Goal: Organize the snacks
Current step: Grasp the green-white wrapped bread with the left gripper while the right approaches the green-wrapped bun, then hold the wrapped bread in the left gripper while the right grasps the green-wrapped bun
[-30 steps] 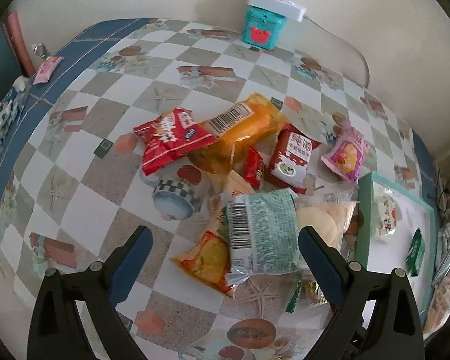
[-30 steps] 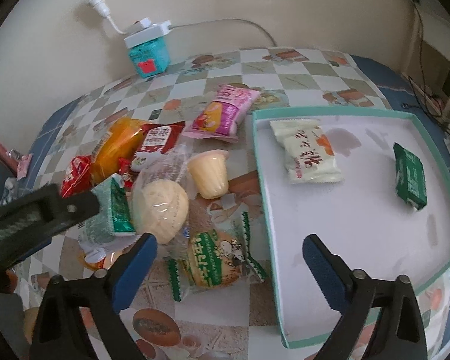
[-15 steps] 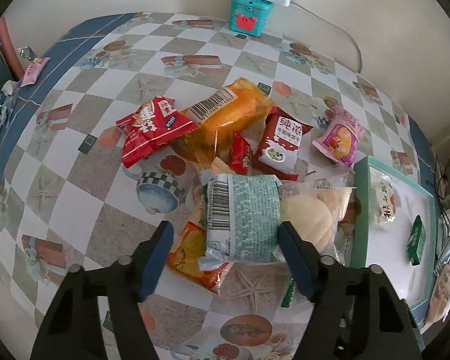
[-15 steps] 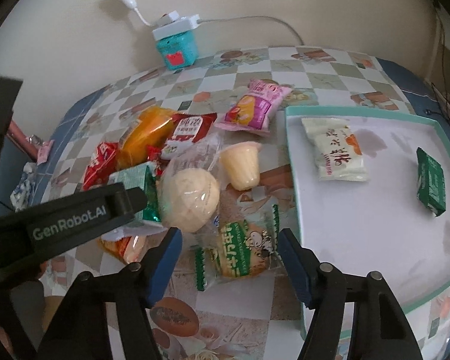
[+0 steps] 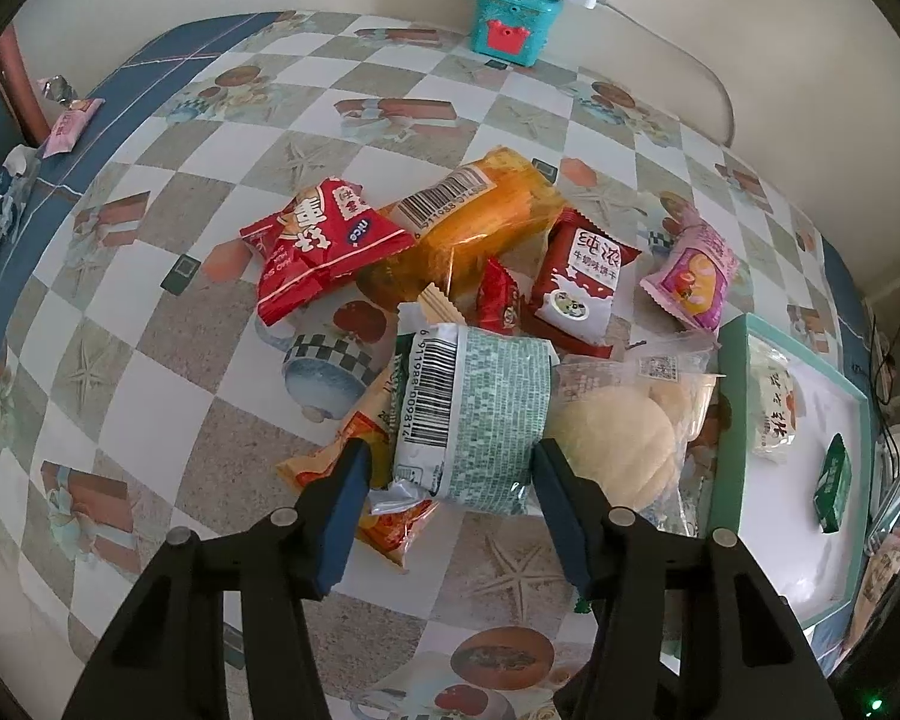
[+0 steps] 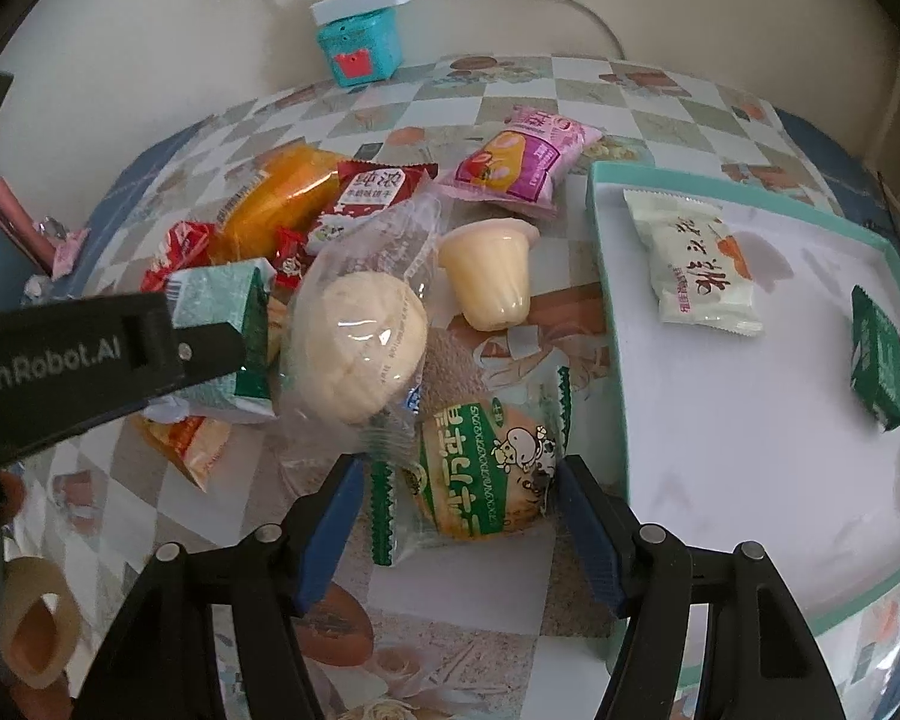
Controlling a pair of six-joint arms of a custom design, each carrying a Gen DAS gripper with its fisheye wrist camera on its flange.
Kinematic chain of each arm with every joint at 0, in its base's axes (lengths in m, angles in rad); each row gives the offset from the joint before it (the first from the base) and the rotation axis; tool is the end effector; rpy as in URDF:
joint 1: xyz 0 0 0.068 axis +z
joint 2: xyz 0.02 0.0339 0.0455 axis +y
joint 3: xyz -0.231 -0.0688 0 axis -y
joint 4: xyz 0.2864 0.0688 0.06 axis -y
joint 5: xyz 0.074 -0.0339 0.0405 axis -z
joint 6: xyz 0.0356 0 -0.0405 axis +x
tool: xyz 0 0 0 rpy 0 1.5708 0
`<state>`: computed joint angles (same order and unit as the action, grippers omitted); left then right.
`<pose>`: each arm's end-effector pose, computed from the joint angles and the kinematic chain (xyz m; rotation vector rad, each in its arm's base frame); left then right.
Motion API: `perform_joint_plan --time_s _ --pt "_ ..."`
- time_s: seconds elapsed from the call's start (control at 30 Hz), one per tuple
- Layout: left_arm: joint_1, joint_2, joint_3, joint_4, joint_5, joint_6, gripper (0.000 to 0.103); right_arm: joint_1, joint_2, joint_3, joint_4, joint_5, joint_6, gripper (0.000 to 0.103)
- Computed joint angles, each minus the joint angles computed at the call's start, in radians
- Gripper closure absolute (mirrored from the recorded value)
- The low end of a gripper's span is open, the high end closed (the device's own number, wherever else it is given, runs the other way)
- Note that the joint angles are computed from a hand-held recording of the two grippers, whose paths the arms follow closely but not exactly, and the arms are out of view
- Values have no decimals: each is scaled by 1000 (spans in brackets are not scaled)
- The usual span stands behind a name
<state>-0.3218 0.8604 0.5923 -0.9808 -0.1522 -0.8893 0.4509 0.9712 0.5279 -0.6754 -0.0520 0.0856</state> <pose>0.1876 -0.0569 0.1670 -0.8143 2.6689 -0.0829 0.1990 0.0984 0.1370 -0.5081 2.6618 0.2331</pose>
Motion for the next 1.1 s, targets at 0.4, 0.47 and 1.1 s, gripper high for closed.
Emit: perform_joint_plan --time_s 0.4,0.47,1.1 --pt "15 -14 -7 -9 -2 1 47 57 -2 -9 16 97 -5 38" --pt "20 -23 -10 -12 -2 1 48 45 -7 -10 14 82 -7 39" --pt "101 -115 -49 -21 52 24 55 -82 -43 -12 -8 -58 -32 68"
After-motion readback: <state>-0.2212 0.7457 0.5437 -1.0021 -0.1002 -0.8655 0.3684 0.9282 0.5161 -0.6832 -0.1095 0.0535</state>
